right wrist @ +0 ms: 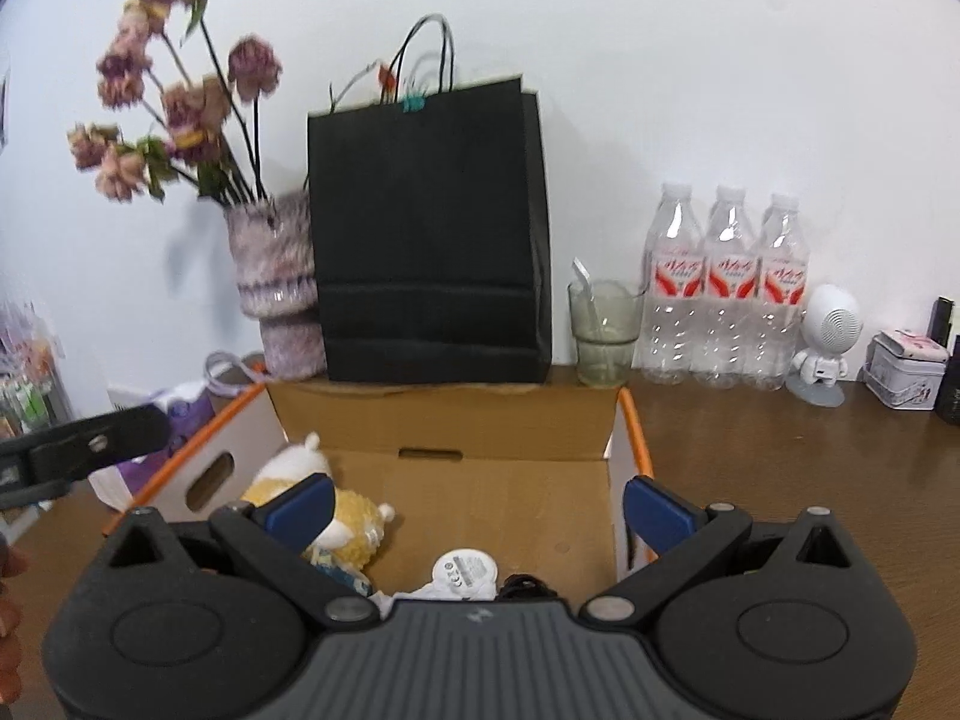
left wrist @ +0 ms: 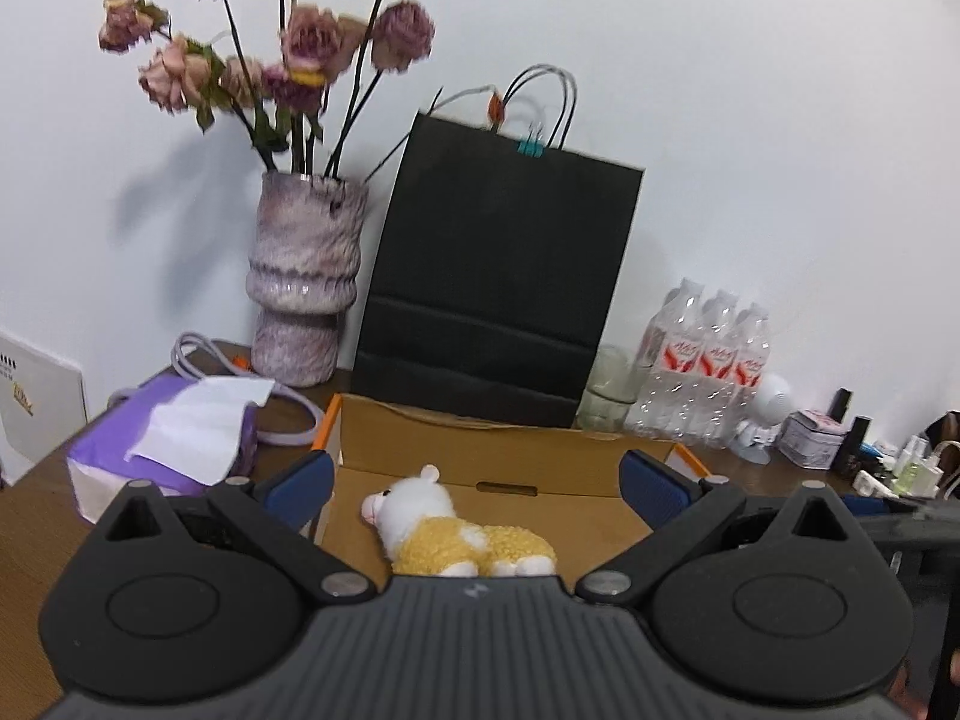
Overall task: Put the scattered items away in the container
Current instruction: 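Grasp the clear plastic bag with the left tool while the right tool grasps the green tissue pack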
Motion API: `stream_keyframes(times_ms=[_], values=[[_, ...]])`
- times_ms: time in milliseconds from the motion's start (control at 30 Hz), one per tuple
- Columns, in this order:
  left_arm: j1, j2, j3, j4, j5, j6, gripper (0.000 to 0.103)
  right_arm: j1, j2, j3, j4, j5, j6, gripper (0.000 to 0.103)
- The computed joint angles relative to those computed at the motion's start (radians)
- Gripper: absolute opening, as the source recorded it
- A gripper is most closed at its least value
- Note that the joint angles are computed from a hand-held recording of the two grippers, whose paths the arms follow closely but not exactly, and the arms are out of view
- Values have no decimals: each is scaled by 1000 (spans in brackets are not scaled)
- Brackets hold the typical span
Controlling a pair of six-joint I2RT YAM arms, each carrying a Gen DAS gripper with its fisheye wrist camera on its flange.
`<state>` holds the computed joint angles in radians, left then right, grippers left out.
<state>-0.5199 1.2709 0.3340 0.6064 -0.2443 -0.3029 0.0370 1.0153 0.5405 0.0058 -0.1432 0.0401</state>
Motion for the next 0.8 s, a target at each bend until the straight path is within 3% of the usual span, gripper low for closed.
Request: stream_keyframes(times_ms=[233,433,800], values=[[27,-237,-111,-142,21,82,103,-143,-149,-40,-124,-106,-65,103],[86,-324,-167,-252,53,115,103,-246,-224,-101,-216,-133,-165,103],[100,-238,-238,-192,99,102,103,-300,-204,-192,-240,-150,-202,103]])
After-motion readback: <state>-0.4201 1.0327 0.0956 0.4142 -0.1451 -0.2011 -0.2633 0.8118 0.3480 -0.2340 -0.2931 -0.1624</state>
